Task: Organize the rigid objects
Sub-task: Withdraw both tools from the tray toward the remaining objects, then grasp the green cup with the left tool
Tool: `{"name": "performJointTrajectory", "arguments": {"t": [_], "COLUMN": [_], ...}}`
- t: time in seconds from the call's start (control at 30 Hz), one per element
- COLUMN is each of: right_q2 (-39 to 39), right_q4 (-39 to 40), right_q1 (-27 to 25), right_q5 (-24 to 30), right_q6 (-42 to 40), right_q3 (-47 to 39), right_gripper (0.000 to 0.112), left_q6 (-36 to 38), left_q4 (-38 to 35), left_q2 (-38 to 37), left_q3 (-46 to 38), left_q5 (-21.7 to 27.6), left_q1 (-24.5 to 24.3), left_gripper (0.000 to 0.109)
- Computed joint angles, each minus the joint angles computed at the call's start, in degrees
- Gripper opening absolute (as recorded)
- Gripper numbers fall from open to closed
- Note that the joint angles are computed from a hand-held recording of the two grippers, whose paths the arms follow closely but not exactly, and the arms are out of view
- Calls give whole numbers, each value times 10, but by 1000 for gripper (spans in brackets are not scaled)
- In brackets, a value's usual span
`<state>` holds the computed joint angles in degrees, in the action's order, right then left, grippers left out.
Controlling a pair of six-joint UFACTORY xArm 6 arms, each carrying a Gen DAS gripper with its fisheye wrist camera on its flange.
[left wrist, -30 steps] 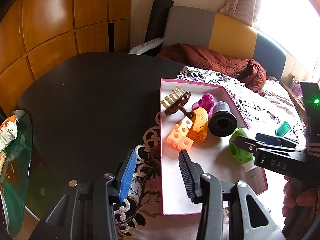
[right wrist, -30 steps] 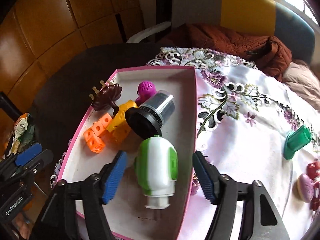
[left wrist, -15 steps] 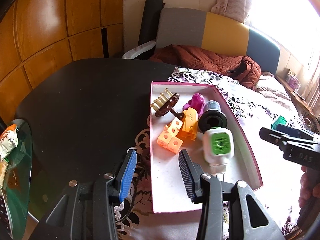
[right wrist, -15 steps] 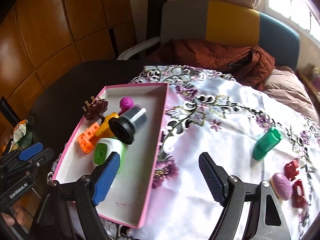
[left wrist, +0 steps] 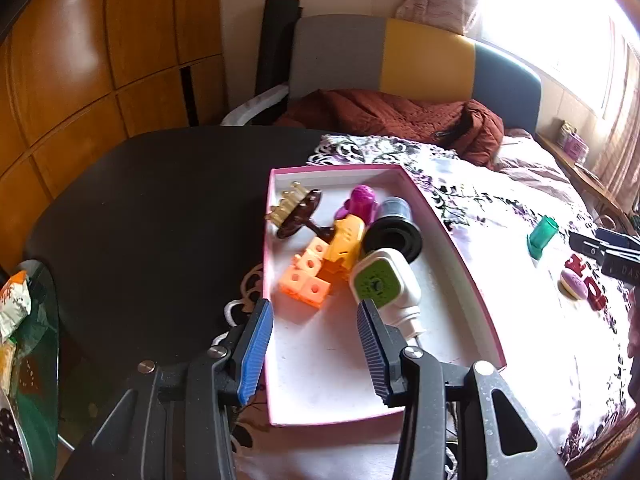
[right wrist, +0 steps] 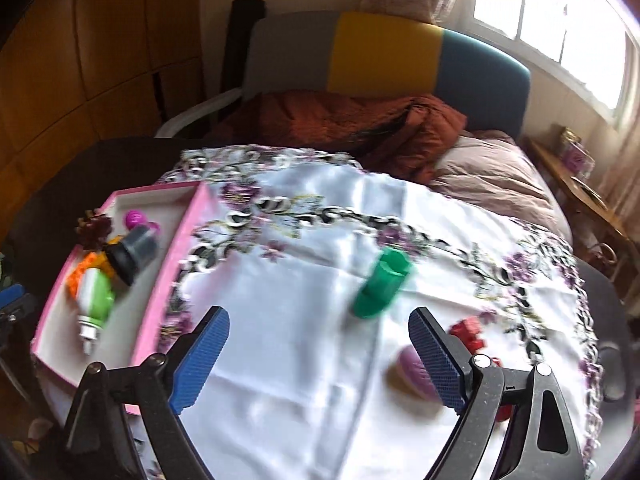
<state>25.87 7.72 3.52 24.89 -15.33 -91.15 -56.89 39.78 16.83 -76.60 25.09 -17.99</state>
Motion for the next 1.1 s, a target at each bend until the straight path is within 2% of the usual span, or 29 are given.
{"name": "performJointTrajectory", "arguments": {"t": [0.23,0.33,0.4,0.5,0.87,1.1], "right_q2": [19,31,44,44,44,44], "right_q4": [-81,-71,-87,-55,-89,-73], "right_q1": [-65,-90,-103,-114,-136,-145], "right_q5": [-29,-30,-7,-10,12,22], "right_q6": [112,164,211,226,328,344], "right_q3": [-3,-5,-25,-26,-32,-35], "right_gripper": [94,95,95,96,98,99], "left_q6": [33,53,67,90,234,353], "left_q4": [-17,-26,-33,-50,-185,-284], "left_q2": [17,27,35,49,142,244], "left_q3": [-26,-42,-55,-75,-206,-356], "left_q5": [7,13,16,17,35,79], "left_q1": [-17,-25,-32,-40,-79,-107], "left_gripper": [44,44,44,44,44,44]}}
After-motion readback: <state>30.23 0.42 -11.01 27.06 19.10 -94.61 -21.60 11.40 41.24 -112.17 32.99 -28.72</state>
